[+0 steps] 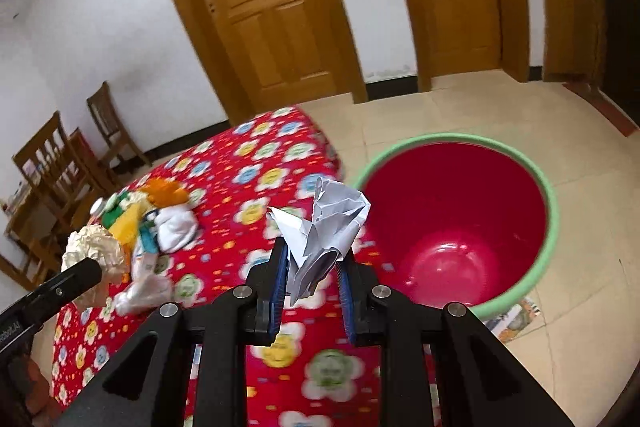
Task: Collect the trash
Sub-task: 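Carry both papers over the red bucket and open both grippers to drop them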
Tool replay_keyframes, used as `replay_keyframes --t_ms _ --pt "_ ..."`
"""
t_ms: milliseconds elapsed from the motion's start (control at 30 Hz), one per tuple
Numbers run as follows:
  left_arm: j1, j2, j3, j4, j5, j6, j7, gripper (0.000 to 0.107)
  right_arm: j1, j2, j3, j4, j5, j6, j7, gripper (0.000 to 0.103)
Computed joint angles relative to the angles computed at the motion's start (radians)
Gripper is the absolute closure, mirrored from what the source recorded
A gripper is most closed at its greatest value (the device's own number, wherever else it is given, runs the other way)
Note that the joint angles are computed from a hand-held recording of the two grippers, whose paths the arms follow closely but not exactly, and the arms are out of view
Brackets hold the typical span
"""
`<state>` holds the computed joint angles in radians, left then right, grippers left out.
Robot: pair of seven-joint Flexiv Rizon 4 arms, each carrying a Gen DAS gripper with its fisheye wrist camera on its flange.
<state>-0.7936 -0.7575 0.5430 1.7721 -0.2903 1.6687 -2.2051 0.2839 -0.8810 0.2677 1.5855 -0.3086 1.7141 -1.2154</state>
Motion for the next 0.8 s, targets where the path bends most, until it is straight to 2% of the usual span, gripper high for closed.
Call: replay_keyframes --t_ms 100,233,467,800 --pt "0.037 -0.02 -0.042 -0.07 0.016 -0.033 0.025 0.064 -0.021 -0.004 -0.003 -0.003 0.009 0.004 0.005 0.079" --pt "0.143 -0.039 -0.172 -0.162 0.054 -0.077 0.064 0.064 -0.017 -0.009 -0.047 -0.009 0.023 0.016 0.02 0.079" --pt "0.225 -0.128 -0.25 -0.369 0.131 -0.193 0.08 0.064 -0.088 -0.053 0.0 -0.053 0.014 -0.011 0.02 0.079" --pt "0.351 -0.298 -0.411 -0.693 0.201 -0.332 0.16 0.063 -0.157 -0.133 0.067 -0.153 0.035 -0.08 -0.004 0.078"
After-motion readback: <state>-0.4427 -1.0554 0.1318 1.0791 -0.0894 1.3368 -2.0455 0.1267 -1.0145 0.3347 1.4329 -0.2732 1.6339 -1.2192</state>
